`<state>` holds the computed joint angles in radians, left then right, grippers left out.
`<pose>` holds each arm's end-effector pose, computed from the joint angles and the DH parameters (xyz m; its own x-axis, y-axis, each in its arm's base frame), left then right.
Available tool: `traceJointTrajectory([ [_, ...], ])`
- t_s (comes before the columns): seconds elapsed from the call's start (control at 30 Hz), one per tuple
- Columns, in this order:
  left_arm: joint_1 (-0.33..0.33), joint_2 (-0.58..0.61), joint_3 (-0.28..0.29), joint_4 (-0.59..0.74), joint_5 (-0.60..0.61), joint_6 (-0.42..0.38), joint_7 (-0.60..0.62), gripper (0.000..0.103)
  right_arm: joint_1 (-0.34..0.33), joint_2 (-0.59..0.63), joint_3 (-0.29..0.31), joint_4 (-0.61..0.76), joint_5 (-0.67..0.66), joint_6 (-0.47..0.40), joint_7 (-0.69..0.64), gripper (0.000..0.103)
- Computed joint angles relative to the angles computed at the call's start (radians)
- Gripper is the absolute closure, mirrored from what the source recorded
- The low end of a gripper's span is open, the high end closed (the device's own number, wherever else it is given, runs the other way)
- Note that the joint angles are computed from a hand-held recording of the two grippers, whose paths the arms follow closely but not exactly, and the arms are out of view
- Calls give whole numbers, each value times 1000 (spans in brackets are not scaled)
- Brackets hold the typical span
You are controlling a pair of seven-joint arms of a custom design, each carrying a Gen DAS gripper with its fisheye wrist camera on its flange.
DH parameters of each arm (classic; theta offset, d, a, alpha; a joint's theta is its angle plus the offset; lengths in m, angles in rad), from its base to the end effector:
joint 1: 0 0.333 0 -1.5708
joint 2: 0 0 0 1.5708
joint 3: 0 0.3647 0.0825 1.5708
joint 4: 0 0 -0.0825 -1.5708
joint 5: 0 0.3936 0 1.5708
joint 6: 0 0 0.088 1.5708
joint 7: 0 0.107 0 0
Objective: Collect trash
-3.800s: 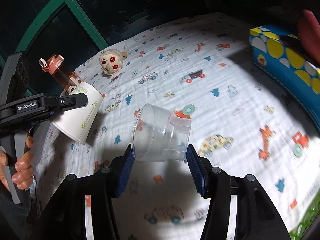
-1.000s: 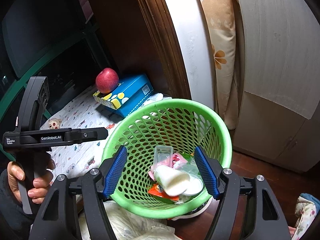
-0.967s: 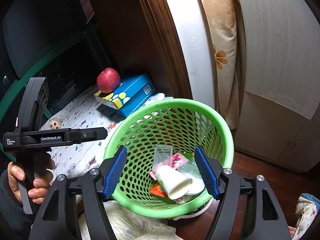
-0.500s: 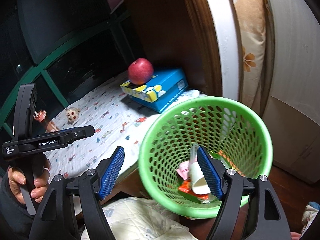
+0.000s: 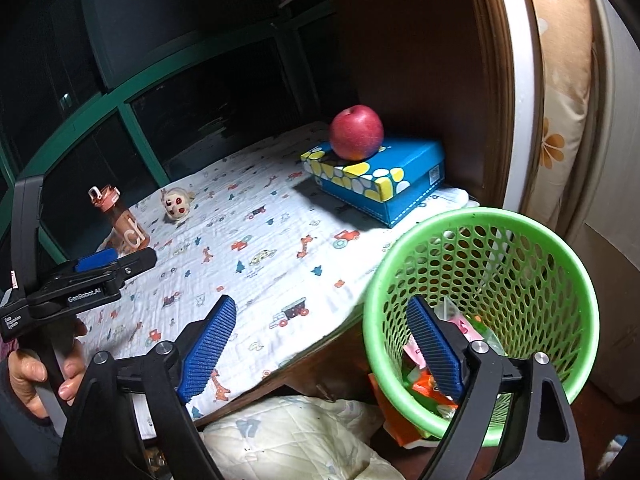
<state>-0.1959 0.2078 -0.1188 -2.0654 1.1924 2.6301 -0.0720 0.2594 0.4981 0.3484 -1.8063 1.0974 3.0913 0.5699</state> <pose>0.5831 -0.2102 0.4017 0.3532 -0.9356 0.0009 -0.6654 -0.2519 -0.7027 0.6343 0.3094 0.3704 0.4931 -0.8296 -0.2619 -0.6784 -0.1782 -0.7127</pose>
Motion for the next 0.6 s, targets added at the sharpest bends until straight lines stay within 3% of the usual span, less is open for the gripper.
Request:
traceJointTrajectory([
  [0.23, 2, -71, -13, -81, 43, -65, -71, 8, 92, 8, -77, 3, -117, 10, 144, 17],
  [0.6, 24, -143, -40, -177, 109, -73, -209, 6, 47, 14, 9, -37, -190, 102, 169, 14],
])
